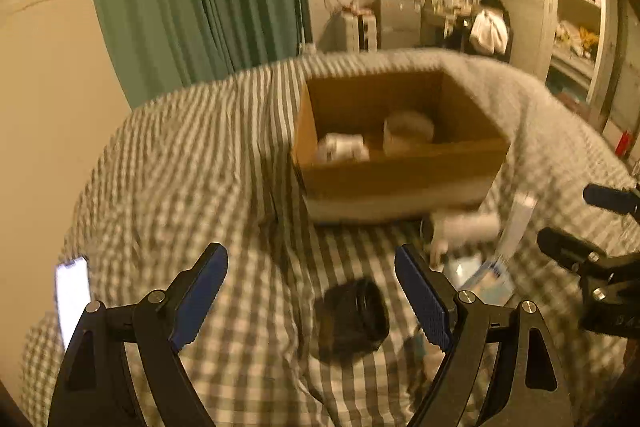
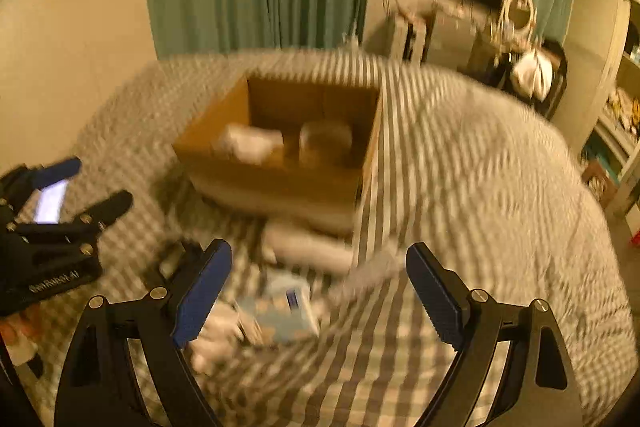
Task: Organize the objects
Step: 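Grasp the black round cup with the left gripper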
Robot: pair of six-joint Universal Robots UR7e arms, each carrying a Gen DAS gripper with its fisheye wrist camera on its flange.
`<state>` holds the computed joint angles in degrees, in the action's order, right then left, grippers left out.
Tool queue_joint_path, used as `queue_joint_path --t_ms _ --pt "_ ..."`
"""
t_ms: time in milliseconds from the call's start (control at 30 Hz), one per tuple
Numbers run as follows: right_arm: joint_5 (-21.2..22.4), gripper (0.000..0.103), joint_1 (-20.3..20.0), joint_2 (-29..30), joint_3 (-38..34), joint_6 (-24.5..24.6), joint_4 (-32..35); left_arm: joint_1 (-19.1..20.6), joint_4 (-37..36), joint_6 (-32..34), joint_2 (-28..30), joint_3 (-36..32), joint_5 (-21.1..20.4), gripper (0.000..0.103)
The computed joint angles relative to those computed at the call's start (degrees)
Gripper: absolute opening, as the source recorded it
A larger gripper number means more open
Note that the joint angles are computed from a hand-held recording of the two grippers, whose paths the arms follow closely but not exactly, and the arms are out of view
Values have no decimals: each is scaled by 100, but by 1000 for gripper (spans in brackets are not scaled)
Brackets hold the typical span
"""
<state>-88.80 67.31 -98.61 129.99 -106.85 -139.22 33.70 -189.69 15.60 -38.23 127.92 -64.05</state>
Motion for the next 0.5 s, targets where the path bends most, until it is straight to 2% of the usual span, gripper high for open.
queue_joint_path --t_ms 100,233,333,400,433,500 --pt "-411 89 -138 347 55 -124 -388 -24 -157 -245 357 69 217 88" --pt "-899 89 -132 647 78 -190 -615 9 -151 -329 691 95 348 88" --pt "-1090 89 -114 734 216 -287 -969 51 81 -408 832 6 568 88" --pt "-1172 89 -111 757 316 -401 -1172 57 147 -741 854 -11 642 87" --pt "-1222 89 -100 771 355 -445 -1251 62 142 -817 847 -2 642 83" --pt "-1350 89 -80 808 429 -538 -1395 89 240 -787 819 -5 540 64"
